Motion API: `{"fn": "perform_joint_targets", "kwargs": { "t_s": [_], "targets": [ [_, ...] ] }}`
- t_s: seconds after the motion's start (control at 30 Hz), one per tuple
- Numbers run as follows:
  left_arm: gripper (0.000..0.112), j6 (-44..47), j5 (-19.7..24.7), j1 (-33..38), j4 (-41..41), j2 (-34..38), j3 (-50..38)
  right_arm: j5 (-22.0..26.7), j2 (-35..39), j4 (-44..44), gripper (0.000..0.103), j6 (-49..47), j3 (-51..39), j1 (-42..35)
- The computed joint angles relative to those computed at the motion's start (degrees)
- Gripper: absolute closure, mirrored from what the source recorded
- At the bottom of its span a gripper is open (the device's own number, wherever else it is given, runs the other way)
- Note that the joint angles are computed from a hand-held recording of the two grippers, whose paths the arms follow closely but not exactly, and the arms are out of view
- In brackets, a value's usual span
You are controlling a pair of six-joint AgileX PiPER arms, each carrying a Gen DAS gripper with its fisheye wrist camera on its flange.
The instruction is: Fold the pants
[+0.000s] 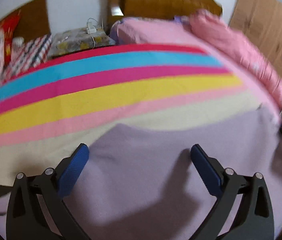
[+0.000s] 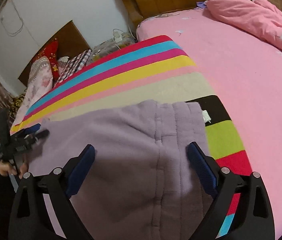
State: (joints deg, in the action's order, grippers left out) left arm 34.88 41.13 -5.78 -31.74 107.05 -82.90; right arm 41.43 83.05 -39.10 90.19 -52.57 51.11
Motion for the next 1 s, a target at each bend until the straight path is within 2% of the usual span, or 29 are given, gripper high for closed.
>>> {"fn": "perform_joint_targets", "kwargs": {
  "t_s": [0.07,0.1,0.13,0.2,0.3,0.33,0.4,0.43,0.6,0.67,0.7,0.73,0.77,0.8,0.83,0.87,0.9,0.93,0.97,1.0],
  "targets": [
    [0.011,3.43,2.20,1.77,-3.03,0.24,-0.62,10.41,3.24,-1.08,0.014,-0.84,-5.92,3.44],
    [0.011,3.64,1.95,1.72,-2.84,0.19,-0.41,12.81,3.97,-3.50,0.014,-1.33,-8.19,5.51],
    [0.011,2.10,1.31,0.85,-0.63,0.21,-0.66,12.91,4.22,-4.84,0.014,-2.04,-9.73,6.74],
    [0.011,-0.86,-0.62,-0.96,3.87,-0.33,0.10,9.81,5.25,-4.13,0.014,-6.08,-11.86,6.48],
    [0.011,-4.11,-2.19,-2.83,8.66,-0.51,0.35,12.73,12.05,1.97,0.014,-16.51,-18.00,4.61],
    [0.011,-3.70,-2.00,-2.50,8.38,0.04,-0.24,11.99,13.52,4.75,0.013,-17.99,-18.03,2.72],
    [0.011,-2.14,-1.21,-1.55,6.03,0.06,-0.34,4.92,12.22,3.85,0.009,-14.08,-13.39,0.59],
    [0.011,-1.22,-1.39,-1.21,5.02,-0.40,0.49,3.17,11.59,3.40,0.009,-13.10,-12.35,0.07],
    [0.011,0.37,-0.87,-0.36,2.92,-0.29,0.41,7.66,14.68,2.07,0.006,-13.56,-15.58,1.69],
    [0.011,1.60,-0.72,0.22,0.99,-0.59,0.96,7.23,14.85,1.95,0.006,-13.50,-15.50,1.38],
    [0.011,4.32,-0.88,1.29,-2.63,-0.97,1.92,6.78,14.02,1.83,0.006,-13.21,-14.50,1.29],
    [0.011,4.90,-2.23,2.02,-4.54,-2.34,3.89,6.08,13.44,1.36,0.006,-12.52,-13.31,1.29],
    [0.011,5.55,-2.85,3.37,-7.19,-3.96,5.91,5.84,13.27,1.12,0.006,-12.20,-13.06,1.30],
    [0.012,7.87,-1.19,6.91,-12.12,-7.35,8.58,5.68,12.18,0.59,0.006,-11.04,-11.60,1.94],
    [0.011,12.14,2.77,11.12,-17.85,-10.06,10.41,6.18,12.31,0.63,0.006,-11.06,-12.02,2.05],
    [0.011,17.06,8.33,16.61,-23.58,-12.36,11.87,8.98,12.96,0.72,0.009,-10.91,-13.62,2.83],
    [0.011,20.27,11.82,22.34,-28.69,-15.69,14.62,14.07,14.67,0.31,0.013,-10.55,-16.81,4.27],
    [0.011,23.97,15.13,28.07,-31.68,-18.25,16.66,19.80,17.01,-0.64,0.013,-10.15,-21.08,6.19],
    [0.011,25.60,17.41,33.79,-32.60,-20.52,18.42,24.09,19.53,-2.35,0.013,-9.95,-25.71,8.07],
    [0.011,24.98,17.40,39.51,-31.23,-22.26,18.30,26.09,21.19,-3.62,0.013,-10.19,-29.37,9.75]
  ]
}}
